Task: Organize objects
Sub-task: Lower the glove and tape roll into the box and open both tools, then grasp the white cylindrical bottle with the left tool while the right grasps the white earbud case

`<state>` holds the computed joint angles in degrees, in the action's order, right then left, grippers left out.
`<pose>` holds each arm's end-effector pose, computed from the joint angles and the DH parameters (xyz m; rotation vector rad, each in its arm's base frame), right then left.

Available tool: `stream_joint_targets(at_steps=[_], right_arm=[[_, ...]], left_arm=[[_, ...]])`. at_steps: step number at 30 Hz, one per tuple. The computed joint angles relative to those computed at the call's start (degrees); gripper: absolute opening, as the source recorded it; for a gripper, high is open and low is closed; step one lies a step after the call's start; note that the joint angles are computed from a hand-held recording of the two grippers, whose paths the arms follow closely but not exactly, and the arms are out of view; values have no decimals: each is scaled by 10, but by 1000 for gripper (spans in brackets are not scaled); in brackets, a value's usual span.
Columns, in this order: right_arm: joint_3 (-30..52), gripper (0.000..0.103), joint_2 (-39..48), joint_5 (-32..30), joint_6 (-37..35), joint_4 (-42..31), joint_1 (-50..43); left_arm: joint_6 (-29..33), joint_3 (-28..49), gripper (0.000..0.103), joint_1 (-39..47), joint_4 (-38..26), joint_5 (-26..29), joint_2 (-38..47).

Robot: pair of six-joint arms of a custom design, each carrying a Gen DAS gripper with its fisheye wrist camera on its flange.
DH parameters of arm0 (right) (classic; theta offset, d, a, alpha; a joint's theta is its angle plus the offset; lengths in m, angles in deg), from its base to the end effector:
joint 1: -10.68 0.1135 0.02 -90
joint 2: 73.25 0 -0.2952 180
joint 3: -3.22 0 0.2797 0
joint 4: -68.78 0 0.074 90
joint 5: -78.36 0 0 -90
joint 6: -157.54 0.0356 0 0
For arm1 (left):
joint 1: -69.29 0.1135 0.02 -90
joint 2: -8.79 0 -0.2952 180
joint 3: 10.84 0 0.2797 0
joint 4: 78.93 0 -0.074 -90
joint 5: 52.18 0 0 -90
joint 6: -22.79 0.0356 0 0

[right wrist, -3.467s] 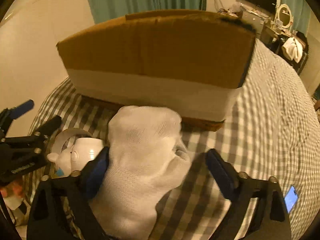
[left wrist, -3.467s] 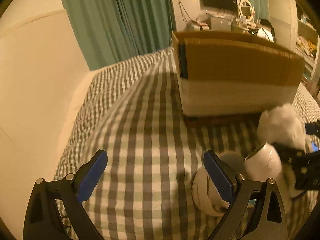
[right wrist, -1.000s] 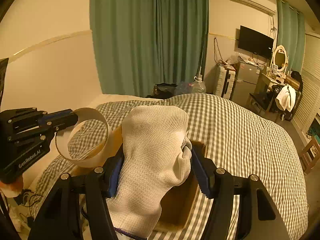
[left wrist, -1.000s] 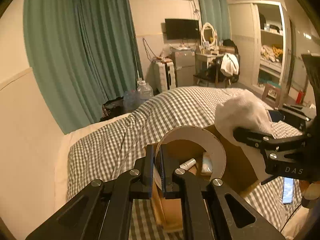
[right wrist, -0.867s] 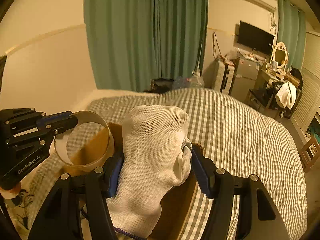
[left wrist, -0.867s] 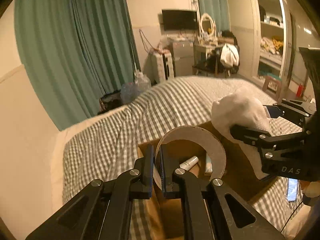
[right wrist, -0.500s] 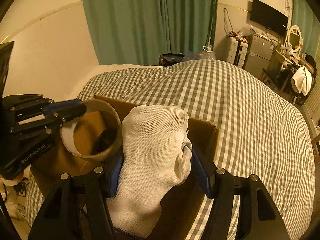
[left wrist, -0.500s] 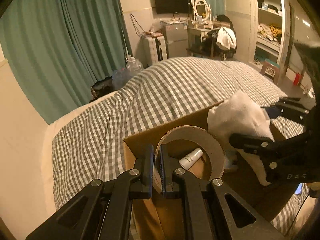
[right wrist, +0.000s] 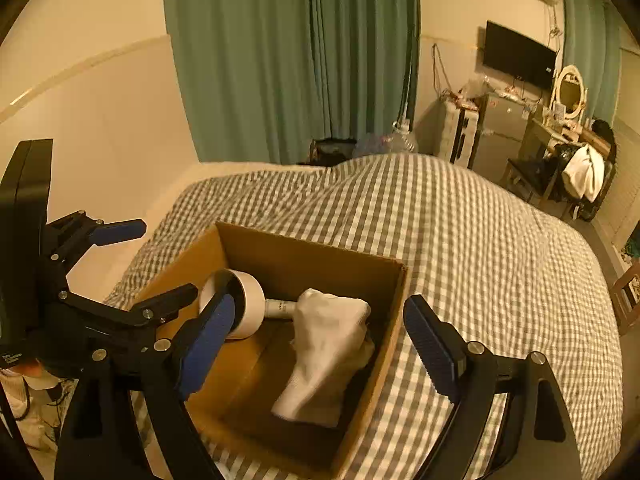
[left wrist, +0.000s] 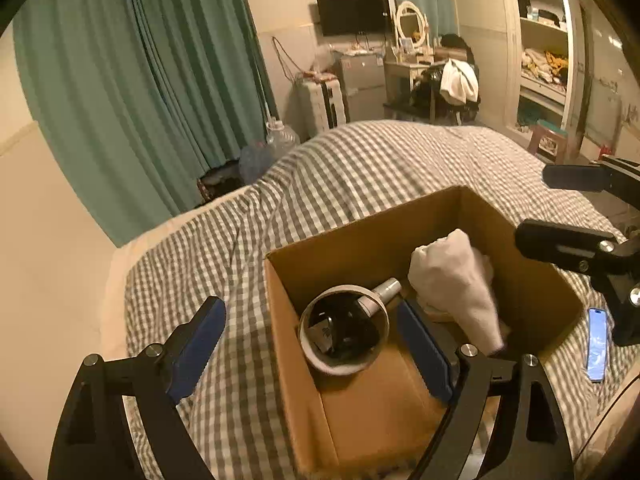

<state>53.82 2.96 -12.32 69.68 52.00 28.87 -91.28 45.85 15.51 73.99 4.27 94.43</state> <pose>0.2685 0.0887 0.2054 -0.3297 2.2949 0.1941 0.1933 -0.2306 0.1865 0.3893 2.3033 0.0991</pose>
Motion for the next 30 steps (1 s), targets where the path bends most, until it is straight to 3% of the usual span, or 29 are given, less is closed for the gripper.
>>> stream_joint_targets(at_steps=[10, 15, 18, 21, 26, 30], right_arm=[[-59, 88, -242, 110, 41, -133, 111], [-110, 88, -318, 170, 97, -170, 194], [-158, 88, -325, 204, 133, -155, 226], [-208, 88, -316, 199, 161, -123, 232], [-273, 88, -243, 210, 198, -31, 243], [-301, 88, -223, 156, 188, 11, 181]], left_arm=[[-164, -36, 92, -119, -160, -93, -137], [-279, -55, 93, -187, -220, -125, -134], [-335, -80, 93, -218, -204, -120, -112], [-365, -114, 93, -239, -149, -92, -81], [-409, -121, 93, -276, -100, -78, -12], [-442, -112, 93, -308, -106, -83, 16]])
